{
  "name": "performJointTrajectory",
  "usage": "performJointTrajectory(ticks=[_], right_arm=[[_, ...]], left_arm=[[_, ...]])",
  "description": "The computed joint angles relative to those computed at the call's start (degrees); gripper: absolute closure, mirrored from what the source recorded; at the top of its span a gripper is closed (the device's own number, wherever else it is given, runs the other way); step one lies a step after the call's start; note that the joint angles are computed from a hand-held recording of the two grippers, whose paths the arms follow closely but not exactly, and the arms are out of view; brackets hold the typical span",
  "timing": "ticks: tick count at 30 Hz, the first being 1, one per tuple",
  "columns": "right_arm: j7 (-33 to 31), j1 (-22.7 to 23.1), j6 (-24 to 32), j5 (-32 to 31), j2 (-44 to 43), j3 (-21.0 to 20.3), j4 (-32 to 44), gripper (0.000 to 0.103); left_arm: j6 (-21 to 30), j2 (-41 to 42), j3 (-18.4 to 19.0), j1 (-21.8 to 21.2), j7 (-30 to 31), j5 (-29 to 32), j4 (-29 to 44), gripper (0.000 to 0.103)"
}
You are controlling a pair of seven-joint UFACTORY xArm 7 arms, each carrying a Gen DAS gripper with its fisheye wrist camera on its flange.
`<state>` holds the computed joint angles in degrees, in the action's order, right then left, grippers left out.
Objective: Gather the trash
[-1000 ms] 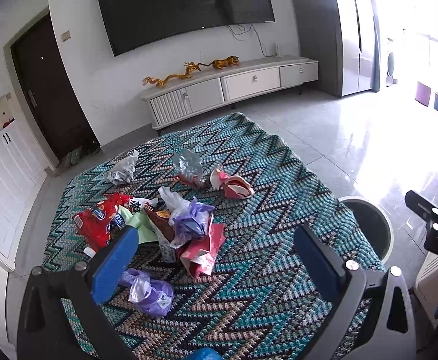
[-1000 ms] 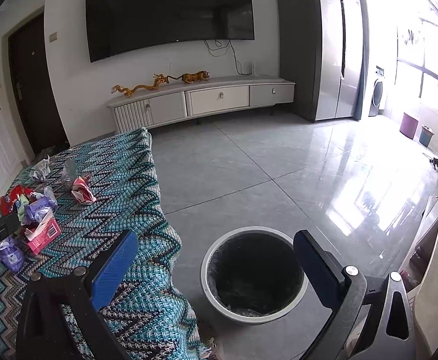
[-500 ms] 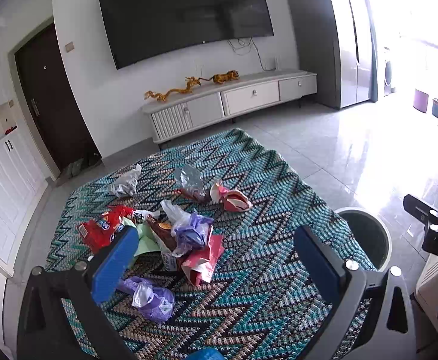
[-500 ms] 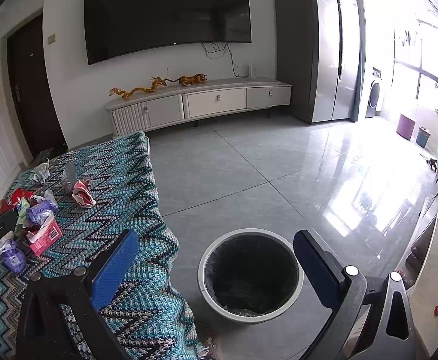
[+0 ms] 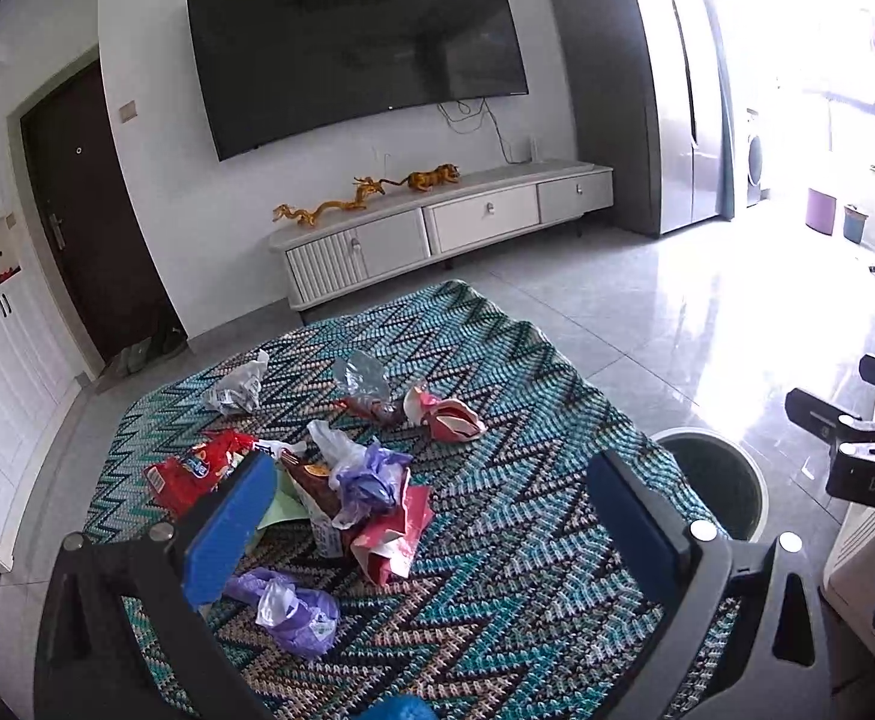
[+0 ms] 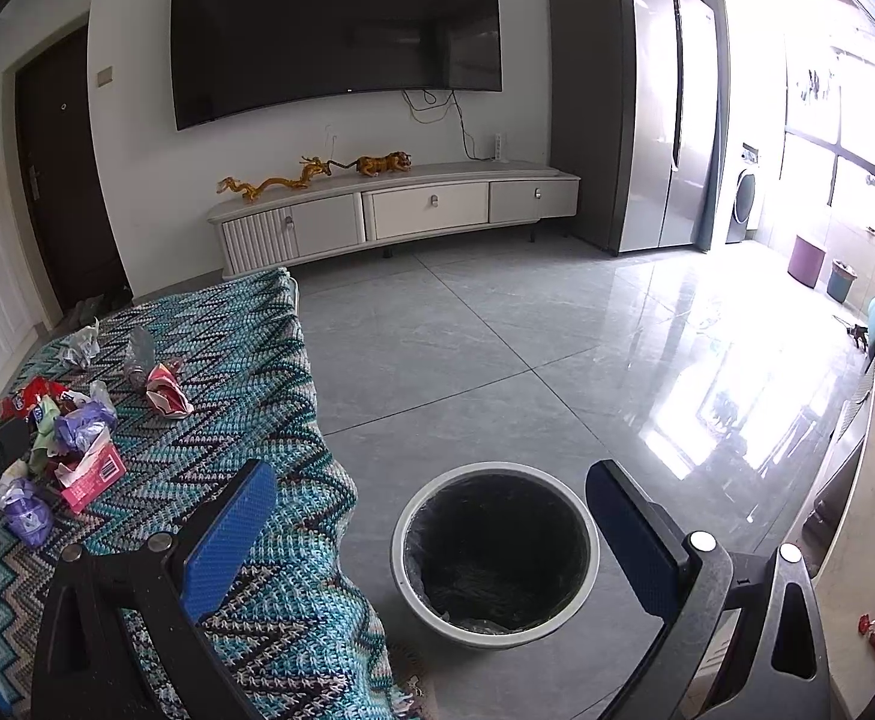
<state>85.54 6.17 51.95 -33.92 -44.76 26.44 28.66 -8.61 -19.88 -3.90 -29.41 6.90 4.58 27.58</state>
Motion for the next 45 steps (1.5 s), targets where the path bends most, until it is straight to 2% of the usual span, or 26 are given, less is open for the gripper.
performJointTrajectory(ticks=[2,6,15,18,22,29,31,34,37,39,43,45], right_arm=[[0.0,0.0,0.2,0.0,0.0,0.0,0.1,0.000],[-0.1,0.1,0.5,0.0,-0.3,-0.1,0.0,0.000],[-0.1,-0.1,1.1,-0.2,0.0,-0.1,0.1,0.000],[0.1,-0.2,1.5,-0.6,0.5,0.2,0.6,0.000],[0.1,-0.2,2.4,-0.9,1.2,0.4,1.3,0.000],[0.6,0.0,4.0,-2.0,2.3,0.5,2.6,0.000],[1.0,0.1,4.4,-2.3,2.1,0.5,2.7,0.000],[1.3,0.2,5.2,-2.6,2.1,0.6,3.2,0.000],[1.6,0.2,6.0,-3.4,2.2,1.1,4.0,0.000],[1.4,0.1,7.1,-4.3,2.6,1.7,4.9,0.000],[0.5,0.2,8.9,-6.3,3.5,2.6,7.3,0.000],[0.2,0.3,9.1,-6.9,4.1,2.6,8.6,0.000]], left_arm=[[0.9,0.0,0.2,-0.4,0.2,0.1,0.3,0.000],[1.6,0.0,3.5,-3.9,1.2,-0.9,0.5,0.000],[3.8,-0.6,7.7,-8.4,3.5,-3.9,0.9,0.000],[3.7,-0.2,6.9,-7.5,4.0,-5.1,1.2,0.000],[4.0,0.1,11.7,-12.7,6.9,-7.2,1.4,0.000],[2.3,0.2,14.7,-16.5,9.5,-9.4,1.1,0.000],[1.1,-0.2,19.5,-21.4,10.4,-9.7,0.8,0.000],[0.0,-0.5,20.8,-22.6,10.2,-8.4,0.3,0.000],[3.3,-1.3,22.2,-23.9,10.6,-7.4,1.0,0.000],[5.5,-2.0,23.6,-25.4,12.1,-9.1,1.5,0.000],[7.6,-3.4,24.2,-25.2,14.9,-12.1,1.7,0.000],[8.2,-4.6,27.5,-27.4,17.6,-14.3,1.8,0.000]])
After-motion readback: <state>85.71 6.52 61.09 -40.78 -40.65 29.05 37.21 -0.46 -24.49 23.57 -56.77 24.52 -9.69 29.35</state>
